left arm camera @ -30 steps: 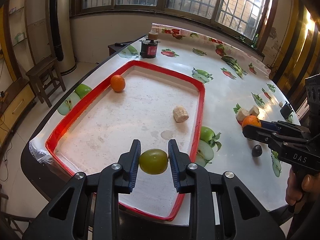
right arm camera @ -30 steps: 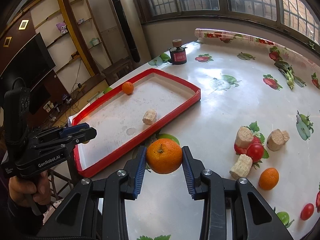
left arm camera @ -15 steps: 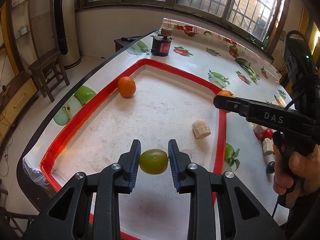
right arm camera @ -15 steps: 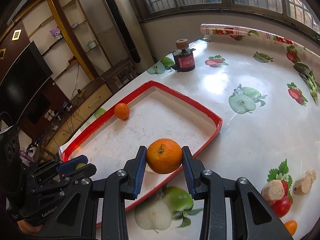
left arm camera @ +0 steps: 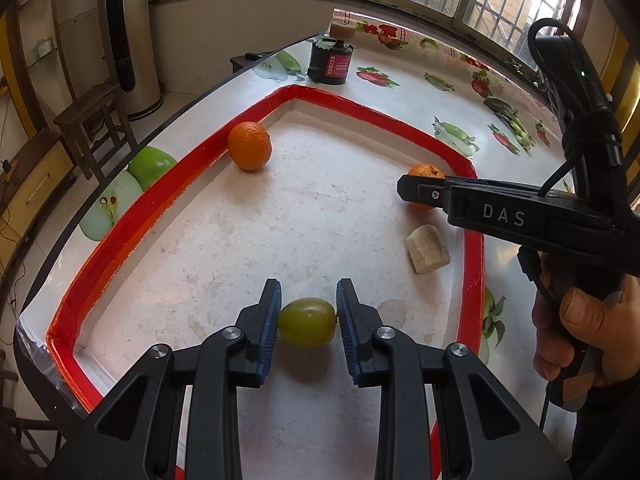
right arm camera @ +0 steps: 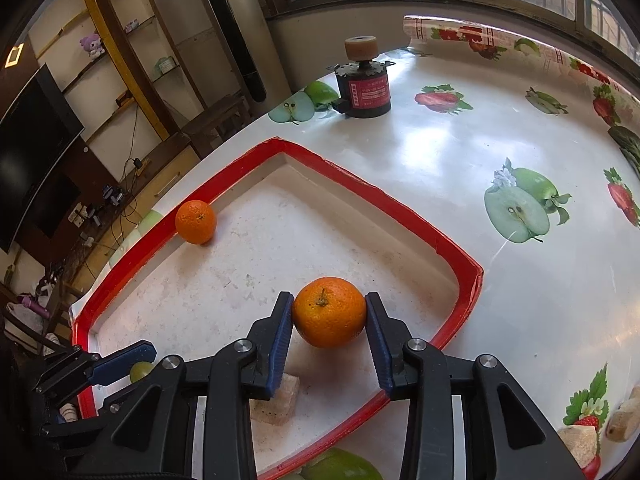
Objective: Organize fruits
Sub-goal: 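Carry the green fruit with left gripper while right gripper carries the orange to the tray, then open left gripper over the tray while right gripper releases the orange inside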
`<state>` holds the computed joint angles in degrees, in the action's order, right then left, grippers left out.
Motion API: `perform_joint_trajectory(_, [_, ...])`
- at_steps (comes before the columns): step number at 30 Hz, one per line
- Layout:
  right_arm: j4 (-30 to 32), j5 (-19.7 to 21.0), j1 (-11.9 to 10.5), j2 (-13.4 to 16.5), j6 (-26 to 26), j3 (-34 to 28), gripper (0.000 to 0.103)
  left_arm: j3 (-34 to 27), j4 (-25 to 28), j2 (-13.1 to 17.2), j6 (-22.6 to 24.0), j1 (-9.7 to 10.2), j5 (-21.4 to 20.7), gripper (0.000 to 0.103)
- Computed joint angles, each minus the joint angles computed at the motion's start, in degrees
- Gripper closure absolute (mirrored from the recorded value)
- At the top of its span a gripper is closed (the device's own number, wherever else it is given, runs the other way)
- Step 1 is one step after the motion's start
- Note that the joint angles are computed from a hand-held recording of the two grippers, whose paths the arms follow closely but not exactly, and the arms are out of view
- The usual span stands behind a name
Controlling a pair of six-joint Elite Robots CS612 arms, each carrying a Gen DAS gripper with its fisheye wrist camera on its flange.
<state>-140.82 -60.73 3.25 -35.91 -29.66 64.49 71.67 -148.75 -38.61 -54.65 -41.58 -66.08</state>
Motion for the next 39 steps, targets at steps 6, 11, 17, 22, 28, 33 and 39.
perform_joint_trajectory(6, [-2.28, 0.85, -0.32, -1.11, -0.45, 1.78, 0.054, -0.32, 3.34, -0.38, -1.80, -0.42, 1.88, 0.064])
perform_joint_trajectory(11, [-3.29, 3.15, -1.24, -2.73, -0.10, 3.75, 0.052, 0.23, 3.43, -1.04, -2.11, -0.83, 2.88, 0.064])
perform_joint_trajectory(17, [-5.47, 5.99, -2.71, -5.39, -0.01, 7.45, 0.050, 0.55, 3.41, -1.68, -2.22, -1.46, 3.98, 0.064])
perform_joint_trajectory(22, [-6.52, 7.45, -4.04, -7.30, 0.12, 10.27, 0.049, 0.32, 3.25, -1.90, -1.80, -2.01, 4.73, 0.064])
perform_joint_trajectory(28, [-7.34, 8.02, -5.31, -9.00, -0.54, 13.19, 0.047, -0.59, 3.00, -1.72, -0.89, -2.58, 5.08, 0.061])
perform_joint_trajectory(33, [-8.03, 8.49, -6.43, -10.13, -0.80, 15.30, 0.046, -1.47, 2.84, -1.41, 0.05, -3.15, 5.76, 0.053])
perform_joint_trajectory(39, [-9.64, 8.83, -8.06, -11.46, -0.36, 17.81, 0.046, -2.91, 3.09, -0.77, 1.27, -3.61, 5.58, 0.053])
